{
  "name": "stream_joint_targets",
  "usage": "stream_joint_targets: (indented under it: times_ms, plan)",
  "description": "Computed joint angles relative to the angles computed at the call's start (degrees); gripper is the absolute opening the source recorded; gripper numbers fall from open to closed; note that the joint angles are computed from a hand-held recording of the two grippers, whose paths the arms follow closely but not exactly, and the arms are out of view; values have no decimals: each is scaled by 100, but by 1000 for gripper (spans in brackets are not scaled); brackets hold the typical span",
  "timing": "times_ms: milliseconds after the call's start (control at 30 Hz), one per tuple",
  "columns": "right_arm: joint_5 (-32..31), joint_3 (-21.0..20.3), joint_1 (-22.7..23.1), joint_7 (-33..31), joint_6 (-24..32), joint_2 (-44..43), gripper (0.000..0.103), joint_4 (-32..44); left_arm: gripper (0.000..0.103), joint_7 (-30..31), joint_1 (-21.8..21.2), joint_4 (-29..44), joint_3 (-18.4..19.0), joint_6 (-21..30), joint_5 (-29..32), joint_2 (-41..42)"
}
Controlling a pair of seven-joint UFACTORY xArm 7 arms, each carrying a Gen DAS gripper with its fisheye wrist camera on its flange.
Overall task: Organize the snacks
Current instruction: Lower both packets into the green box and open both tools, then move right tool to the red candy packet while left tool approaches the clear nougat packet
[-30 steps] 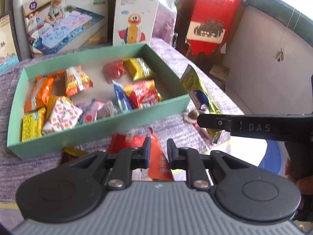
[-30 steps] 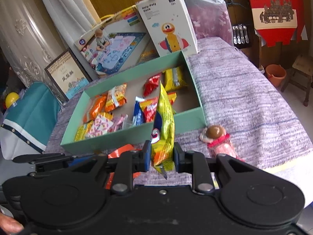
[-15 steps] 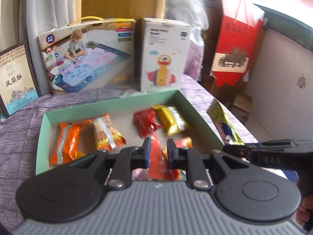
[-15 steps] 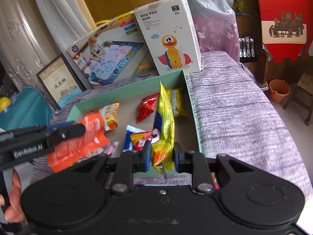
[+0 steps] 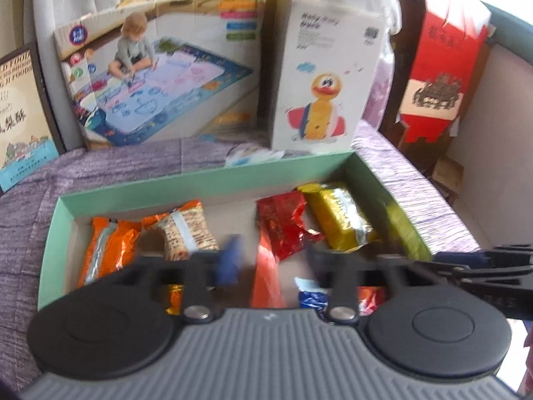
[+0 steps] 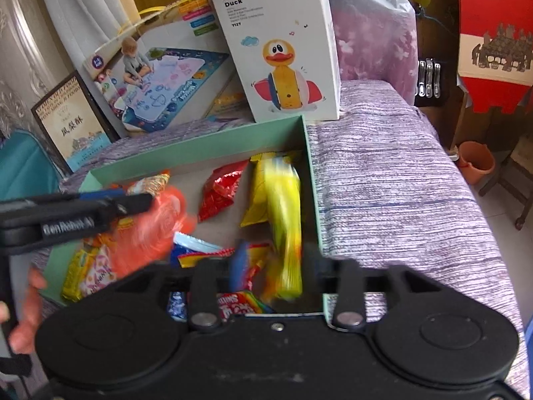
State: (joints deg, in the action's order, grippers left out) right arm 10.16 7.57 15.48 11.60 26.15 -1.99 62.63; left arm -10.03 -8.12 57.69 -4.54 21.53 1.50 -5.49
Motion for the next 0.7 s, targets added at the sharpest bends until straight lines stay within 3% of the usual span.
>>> stream_joint_targets:
  times_ms: [33,67,167,333,700]
  plan:
    - [6,5,5,26,-69,-5,84,-14,88,-158,36,-24,-26,-30,156,-4]
    - [-106,14,1,129,-139,-35,95,-52,96,-298,66,-73,-50,-76,322,-31]
    - [-172,25,22,140,-267,-117,103,-118,102,-300,57,-125,-42,8,367,-123]
    - [-70,19,62,114,-111,-255,103,-131,103,-122,-3,-183,2,352,52,-334]
    - [156,40,185,317,287,-985,103,-565,103,-267,28,-850,-55,867,10,-1340]
